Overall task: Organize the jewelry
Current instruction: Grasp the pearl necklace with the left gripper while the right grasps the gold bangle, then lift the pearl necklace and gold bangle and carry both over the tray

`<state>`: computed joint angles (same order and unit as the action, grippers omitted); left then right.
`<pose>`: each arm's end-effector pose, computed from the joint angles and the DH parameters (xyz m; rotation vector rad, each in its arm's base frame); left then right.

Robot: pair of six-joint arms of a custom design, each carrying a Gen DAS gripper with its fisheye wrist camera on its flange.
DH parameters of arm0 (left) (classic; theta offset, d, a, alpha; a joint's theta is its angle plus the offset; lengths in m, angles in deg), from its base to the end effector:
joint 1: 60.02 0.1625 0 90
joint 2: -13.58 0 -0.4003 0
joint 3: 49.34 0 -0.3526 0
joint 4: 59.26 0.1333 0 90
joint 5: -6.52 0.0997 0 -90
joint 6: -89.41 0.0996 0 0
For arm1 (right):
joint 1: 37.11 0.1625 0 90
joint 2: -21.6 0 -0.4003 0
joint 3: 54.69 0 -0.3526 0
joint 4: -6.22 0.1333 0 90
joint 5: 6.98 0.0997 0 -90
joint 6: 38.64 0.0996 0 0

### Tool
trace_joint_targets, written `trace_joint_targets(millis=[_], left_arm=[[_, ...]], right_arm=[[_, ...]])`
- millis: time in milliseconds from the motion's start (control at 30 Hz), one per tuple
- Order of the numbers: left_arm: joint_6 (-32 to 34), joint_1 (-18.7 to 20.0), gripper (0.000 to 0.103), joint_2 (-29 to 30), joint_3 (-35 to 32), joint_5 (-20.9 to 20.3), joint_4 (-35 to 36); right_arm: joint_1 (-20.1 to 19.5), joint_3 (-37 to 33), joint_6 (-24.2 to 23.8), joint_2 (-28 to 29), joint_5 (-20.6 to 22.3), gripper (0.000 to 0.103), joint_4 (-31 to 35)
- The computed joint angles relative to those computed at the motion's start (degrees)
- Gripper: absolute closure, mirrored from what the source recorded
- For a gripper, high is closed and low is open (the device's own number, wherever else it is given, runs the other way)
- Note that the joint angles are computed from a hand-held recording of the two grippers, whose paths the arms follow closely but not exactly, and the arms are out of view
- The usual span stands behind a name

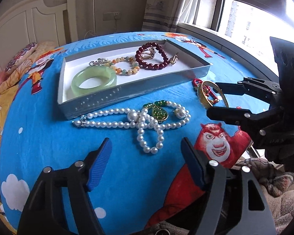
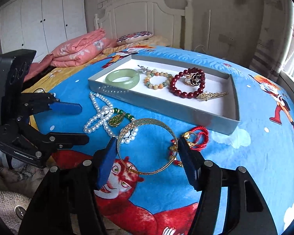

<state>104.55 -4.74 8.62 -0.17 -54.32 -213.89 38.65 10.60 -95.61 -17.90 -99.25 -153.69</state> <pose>-0.2921 -0.7408 -0.0955 1.0011 2.4474 -0.5856 -0.0633 -0.7755 0.2617 0.9080 -2.3771 0.8090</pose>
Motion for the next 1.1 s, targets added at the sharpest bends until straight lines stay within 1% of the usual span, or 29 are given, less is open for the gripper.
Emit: trace_joint_targets(millis=[33,67,100,133,167,200,267,333,367,400,567,633,733,867,1100], left_arm=[[-0.32,0.08,0.041,0.76,-1.49,-0.26,1.22],[0.02,-0.02,0.041,1.53,-2.52,0.27,1.00],[0.14,-0.07,0.046,2.03,-3.34,0.52,1.26],[0.39,-0.05,0.063,2.40,-4.08,0.14,1.58],[0.76,-0.01,0.076,2.59,-4.61,-0.50,2.08],[0.95,-0.02,0.085,2.65,-5.01,-0.83,2.96],[2.03,-0.27,0.087,2.49,-4.36,-0.93,2.14],[3.79,-0.80,0.089,2.15,-2.59,0.29,-0.63],[4.42,-1.02,0.094,1.74,-1.57,0.57,-1.90],[4.57,-1.19,0.096,1.24,-0.78,0.53,-2.69],[5.76,-2.11,0.096,-1.90,3.56,-0.11,-8.92],[6.14,-2.38,0.096,-2.85,4.54,-0.85,-10.39],[6.93,-2.96,0.096,-3.37,4.82,-0.64,-11.69],[8.60,-3.63,0.096,-3.19,3.42,-0.20,-12.24],[12.26,-4.91,0.096,-2.36,-1.22,0.29,-12.35]], right_arm=[[-0.15,0.03,0.34,-0.22,0.41,0.042,-0.02],[-0.27,0.17,0.45,-0.37,0.70,0.042,-0.25],[-0.37,0.27,0.53,-0.46,0.96,0.042,-0.37],[-0.39,0.19,0.62,-0.39,1.13,0.042,-0.34],[-0.45,0.38,0.62,-0.50,1.30,0.042,-0.40],[-0.45,0.36,0.60,-0.43,1.37,0.042,-0.44],[-0.51,0.53,0.42,-0.46,1.54,0.042,-0.57],[-0.49,0.85,0.26,-0.56,1.60,0.042,-1.12],[-0.46,1.03,0.15,-0.64,1.65,0.042,-1.50],[-0.50,1.43,0.10,-0.84,1.84,0.042,-2.07],[-0.56,2.71,0.28,-1.79,3.54,0.042,-4.30],[-0.53,3.10,0.32,-2.09,4.09,0.042,-4.79],[-0.41,3.71,0.19,-2.42,4.60,0.042,-5.78],[-0.24,4.39,0.07,-2.94,5.43,0.042,-6.77],[0.00,4.93,0.16,-3.66,6.31,0.042,-7.84]])
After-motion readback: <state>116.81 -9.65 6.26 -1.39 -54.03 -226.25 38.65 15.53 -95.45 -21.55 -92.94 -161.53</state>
